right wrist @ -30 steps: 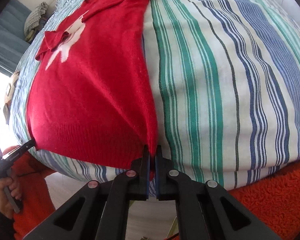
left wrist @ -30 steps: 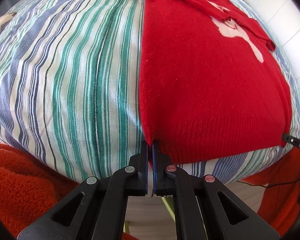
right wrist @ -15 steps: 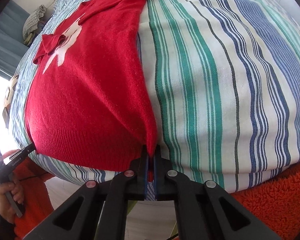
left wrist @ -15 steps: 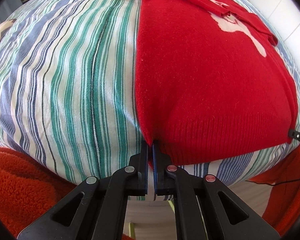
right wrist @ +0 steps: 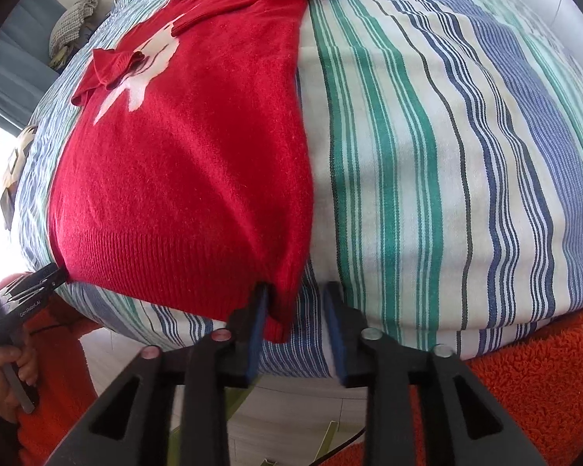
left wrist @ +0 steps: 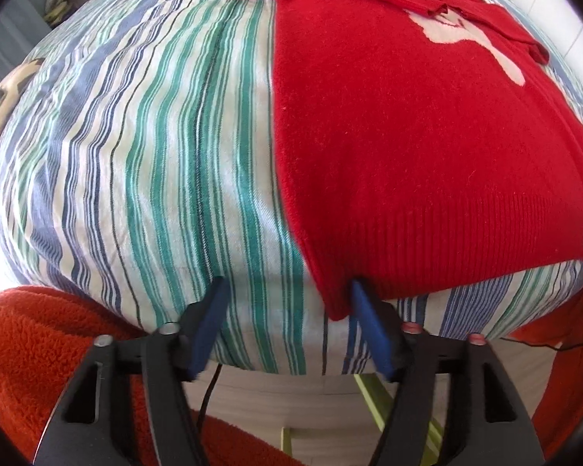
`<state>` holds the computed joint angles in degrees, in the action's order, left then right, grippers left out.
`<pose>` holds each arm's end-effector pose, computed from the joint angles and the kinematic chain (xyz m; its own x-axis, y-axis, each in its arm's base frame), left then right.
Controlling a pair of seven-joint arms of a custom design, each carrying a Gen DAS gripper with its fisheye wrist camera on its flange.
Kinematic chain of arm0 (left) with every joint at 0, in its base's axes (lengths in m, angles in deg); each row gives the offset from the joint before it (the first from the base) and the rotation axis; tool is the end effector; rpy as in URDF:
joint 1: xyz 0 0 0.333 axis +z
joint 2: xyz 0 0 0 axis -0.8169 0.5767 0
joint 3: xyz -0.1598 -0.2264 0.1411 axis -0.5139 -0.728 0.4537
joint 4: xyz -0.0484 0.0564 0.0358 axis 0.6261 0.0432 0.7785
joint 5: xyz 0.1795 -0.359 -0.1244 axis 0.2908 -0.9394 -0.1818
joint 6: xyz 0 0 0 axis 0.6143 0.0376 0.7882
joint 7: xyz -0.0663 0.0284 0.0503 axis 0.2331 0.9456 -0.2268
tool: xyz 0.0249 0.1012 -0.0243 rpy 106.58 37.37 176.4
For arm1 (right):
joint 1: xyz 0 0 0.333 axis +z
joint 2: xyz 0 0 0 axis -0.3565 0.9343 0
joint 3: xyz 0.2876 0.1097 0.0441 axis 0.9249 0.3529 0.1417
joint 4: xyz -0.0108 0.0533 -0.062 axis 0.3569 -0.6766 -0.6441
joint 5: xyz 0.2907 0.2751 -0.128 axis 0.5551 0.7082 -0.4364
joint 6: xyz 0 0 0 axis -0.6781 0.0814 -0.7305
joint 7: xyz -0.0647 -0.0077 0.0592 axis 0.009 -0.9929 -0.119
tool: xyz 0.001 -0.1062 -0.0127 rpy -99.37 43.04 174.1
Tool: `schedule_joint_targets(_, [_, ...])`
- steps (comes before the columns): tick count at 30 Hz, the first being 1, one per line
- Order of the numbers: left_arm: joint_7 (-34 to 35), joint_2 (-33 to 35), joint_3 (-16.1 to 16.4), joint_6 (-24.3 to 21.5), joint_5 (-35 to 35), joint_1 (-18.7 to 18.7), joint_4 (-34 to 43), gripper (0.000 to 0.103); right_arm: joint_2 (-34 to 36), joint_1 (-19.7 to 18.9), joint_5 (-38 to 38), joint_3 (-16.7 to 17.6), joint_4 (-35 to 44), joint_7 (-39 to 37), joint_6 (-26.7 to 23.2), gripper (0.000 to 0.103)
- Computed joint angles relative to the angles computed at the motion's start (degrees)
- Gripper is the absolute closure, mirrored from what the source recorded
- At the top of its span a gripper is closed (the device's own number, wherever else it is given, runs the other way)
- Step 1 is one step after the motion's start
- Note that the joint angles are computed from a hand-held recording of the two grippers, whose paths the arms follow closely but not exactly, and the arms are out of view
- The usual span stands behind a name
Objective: Fold small clothes
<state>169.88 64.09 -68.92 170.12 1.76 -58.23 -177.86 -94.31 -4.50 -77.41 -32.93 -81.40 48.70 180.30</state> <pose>0.5966 -0.1199 0.4579 -0.3055 -0.9500 -0.0645 -0.9134 0.3115 -0.2621 0.4893 0.2222 0.4800 -0.3497 -0.9144 -0.2037 -0.9028 0.3870 -0.1874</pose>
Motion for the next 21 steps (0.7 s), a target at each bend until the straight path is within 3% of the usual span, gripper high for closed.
schedule_joint_targets(1, [0.3, -0.3, 0.1, -1.0, -0.8, 0.1, 0.1, 0.027, -0.2, 0.1, -0.1, 0.1, 0.4, 0.0, -1.3, 0.052])
schedule_joint_targets(5, [1.0, -2.3, 0.9, -4.0, -4.6, 1.0, 0.2, 0.027, -2.9, 0.0, 0.2, -0.3, 1.0, -1.8, -6.9, 0.050])
schedule_joint_targets(8, [0.9, -6.0, 2.0, -0.6, -8.0, 1.7, -1.8, 0.027, -3.8, -2.1, -9.1, 1.2, 5.6, -2.3, -14.7, 0.050])
schedule_joint_targets(10, [0.0, -7.2, 2.9, 4.0, -10.4, 2.2, -2.5, 0.024, -2.1, -3.2, -17.1, 1.9, 10.6, -5.1, -17.3, 0.050])
schedule_joint_targets(12, [-1.9, -6.4, 3.4, 9.4, -12.1, 2.5, -2.1, 0.019, 2.3, -3.4, -22.0, 1.4, 17.0, -10.5, -16.0, 0.050])
schedule_joint_targets(14, [-4.2, -4.8, 3.4, 14.8, -12.6, 2.8, -1.7, 0.019, 7.9, -2.7, -23.4, 0.1, 22.8, -18.0, -9.9, 0.050])
schedule_joint_targets(17, [-6.0, -0.9, 3.5, 23.6, -11.9, 3.8, -1.6, 0.019, 19.1, -1.6, -15.1, -2.0, 33.2, -33.3, -2.0, 0.050])
schedule_joint_targets(19, [-9.2, 1.4, 3.7, 20.1, -8.2, 4.9, 1.3, 0.019, 27.4, -0.3, -13.7, -2.8, 41.7, -39.0, -1.7, 0.050])
schedule_joint_targets(21, [-8.0, 2.5, 3.2, 18.9, -12.2, 6.0, 2.7, 0.019, 36.0, 1.3, -14.3, -4.0, 51.1, -42.4, -3.7, 0.050])
